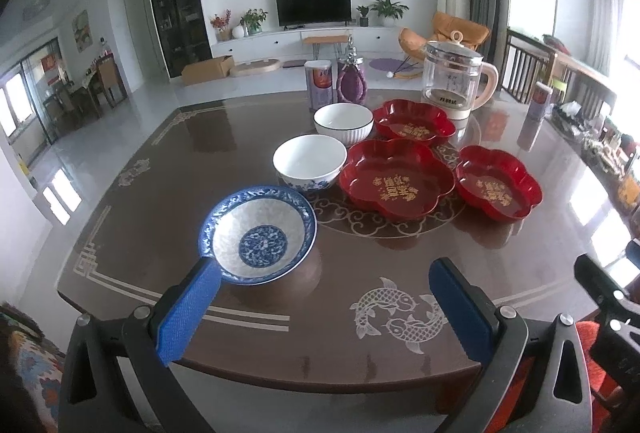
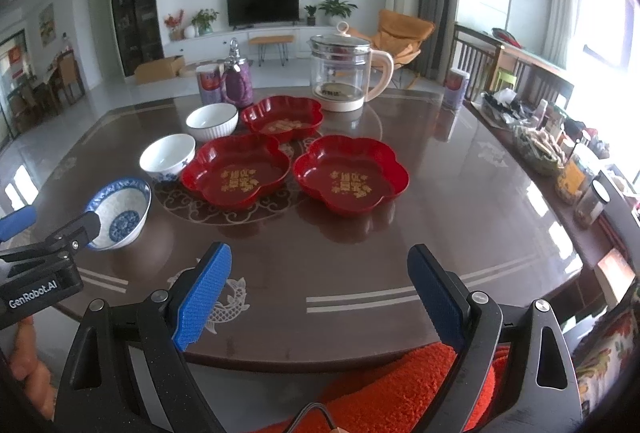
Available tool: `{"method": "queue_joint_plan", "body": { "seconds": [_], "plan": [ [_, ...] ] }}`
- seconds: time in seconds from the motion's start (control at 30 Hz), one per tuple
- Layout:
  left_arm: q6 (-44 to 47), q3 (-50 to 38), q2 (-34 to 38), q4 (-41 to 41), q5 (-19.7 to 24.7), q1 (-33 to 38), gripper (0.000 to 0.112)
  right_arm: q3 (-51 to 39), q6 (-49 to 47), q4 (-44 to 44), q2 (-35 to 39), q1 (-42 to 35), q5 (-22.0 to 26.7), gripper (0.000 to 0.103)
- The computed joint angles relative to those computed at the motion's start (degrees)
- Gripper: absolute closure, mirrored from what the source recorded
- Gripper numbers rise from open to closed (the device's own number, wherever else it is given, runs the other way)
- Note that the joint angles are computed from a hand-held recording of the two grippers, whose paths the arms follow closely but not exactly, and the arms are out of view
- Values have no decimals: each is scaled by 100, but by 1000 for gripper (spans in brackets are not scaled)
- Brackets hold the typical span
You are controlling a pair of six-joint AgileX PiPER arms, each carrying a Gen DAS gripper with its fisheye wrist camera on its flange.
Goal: Organize plates and bowls
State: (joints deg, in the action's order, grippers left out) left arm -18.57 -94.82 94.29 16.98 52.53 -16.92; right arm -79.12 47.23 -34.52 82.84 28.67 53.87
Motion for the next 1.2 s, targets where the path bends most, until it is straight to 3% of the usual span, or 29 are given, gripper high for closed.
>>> {"method": "queue_joint_plan", "body": {
  "seconds": [0.33, 0.53, 1.2],
  "plan": [
    [61, 72, 25, 14, 11, 24, 9, -104, -94, 103, 71, -8, 124, 11],
    [217, -142, 211, -173, 248, 9, 9, -24, -116, 71, -1, 24, 75, 11],
    [96, -61, 235, -63, 178, -25, 9, -17, -190, 203, 57, -100, -45, 11]
  ]
}}
